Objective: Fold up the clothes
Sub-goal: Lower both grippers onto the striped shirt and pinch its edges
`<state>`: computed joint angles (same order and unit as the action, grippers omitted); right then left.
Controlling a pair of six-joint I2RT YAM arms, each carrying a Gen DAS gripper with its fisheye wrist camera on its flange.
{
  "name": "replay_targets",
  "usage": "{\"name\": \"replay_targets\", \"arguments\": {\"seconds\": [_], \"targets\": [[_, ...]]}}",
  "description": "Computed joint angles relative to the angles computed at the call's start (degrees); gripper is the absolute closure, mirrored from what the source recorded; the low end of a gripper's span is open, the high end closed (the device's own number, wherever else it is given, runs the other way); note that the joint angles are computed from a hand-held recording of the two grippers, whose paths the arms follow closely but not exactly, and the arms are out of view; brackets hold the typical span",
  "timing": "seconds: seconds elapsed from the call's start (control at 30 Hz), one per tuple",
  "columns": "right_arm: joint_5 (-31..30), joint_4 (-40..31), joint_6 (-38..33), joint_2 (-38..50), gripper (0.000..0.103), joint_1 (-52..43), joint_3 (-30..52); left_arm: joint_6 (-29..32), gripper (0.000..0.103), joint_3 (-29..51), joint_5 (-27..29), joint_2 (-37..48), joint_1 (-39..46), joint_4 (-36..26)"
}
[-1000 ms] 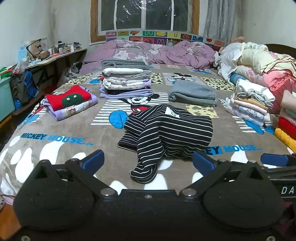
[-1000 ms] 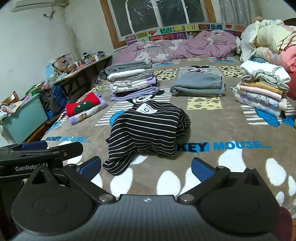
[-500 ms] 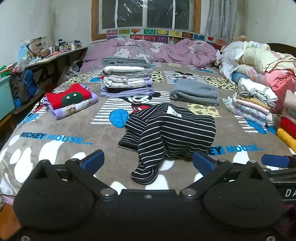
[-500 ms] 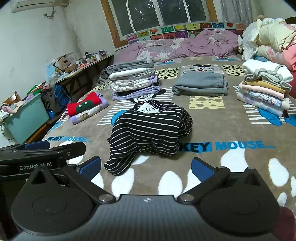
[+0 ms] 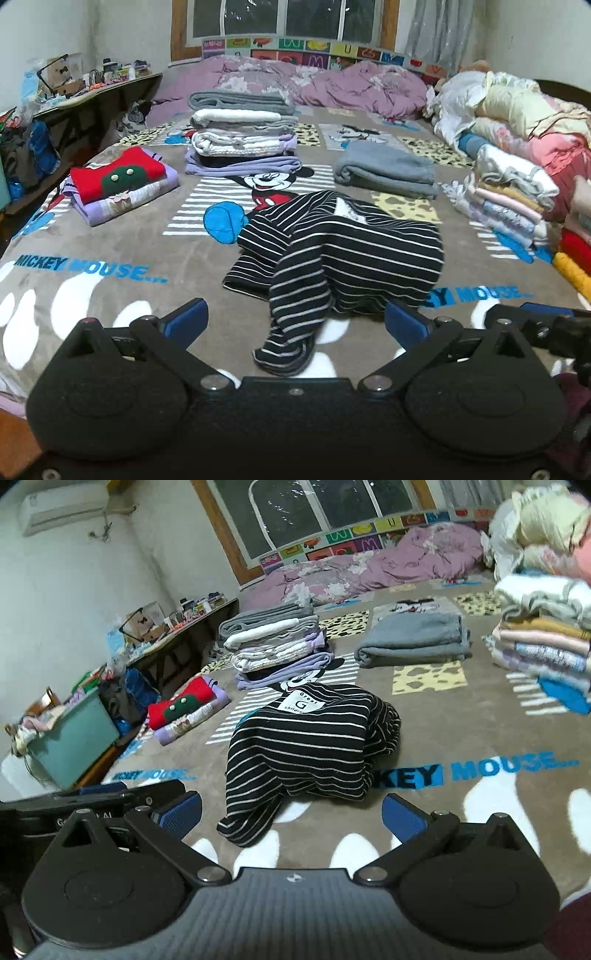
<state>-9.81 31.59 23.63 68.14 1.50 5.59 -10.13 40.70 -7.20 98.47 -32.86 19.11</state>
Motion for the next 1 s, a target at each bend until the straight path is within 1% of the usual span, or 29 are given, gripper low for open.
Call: {"name": "replay_targets", "arguments": {"seconds": [0.13, 0.2, 0.23, 0.3, 0.37, 0.47, 0.57, 0.7, 0.87, 1.0], "targets": [[-5.76, 7.51, -1.55, 10.71, 0.000, -5.47, 2.29, 0.43, 0.000, 3.26, 6.49, 3.79, 3.67, 0.54], [-9.10, 9.80, -2.02, 15.12, 0.000, -8.22, 3.82, 0.47, 0.000, 3.74, 8.57, 5.93, 5.15, 3.86], [-10.99, 12.93, -2.15, 18.42, 0.000, -9.82, 4.39, 0.43, 0.000, 4.20, 9.29, 7.02, 5.83, 5.01], [-13.46, 18.08, -2.48, 23.59, 0.000, -12.26, 5.44, 0.54, 0.000, 6.72, 11.30, 9.23, 7.41, 3.83], [-16.14, 20.76, -3.13, 28.00, 0.000, -14.58, 7.28, -0.25, 0.000, 10.04, 13.29, 11.51, 9.07, 1.37], [-21.27, 20.20, -3.17, 33.52, 0.000, -18.11, 11.90, -1.28, 0.000, 14.86, 15.90, 15.05, 11.08, -1.26], [-24.93, 17.05, -4.00, 37.37, 0.000, -20.63, 17.11, -2.31, 0.000, 19.73, 17.60, 18.53, 12.58, -3.46], [-29.32, 13.67, -2.71, 43.18, 0.000, -24.00, 24.43, -1.69, 0.000, 26.68, 17.54, 23.31, 13.51, -6.44], [-30.63, 9.15, -2.61, 50.31, 0.000, -25.88, 33.64, -1.64, 0.000, 35.87, 18.06, 29.83, 14.19, -10.05], [-33.00, 8.03, 1.43, 58.65, 0.000, -27.54, 42.41, -2.85, 0.001, 43.73, 19.67, 35.49, 14.84, -13.04]]}}
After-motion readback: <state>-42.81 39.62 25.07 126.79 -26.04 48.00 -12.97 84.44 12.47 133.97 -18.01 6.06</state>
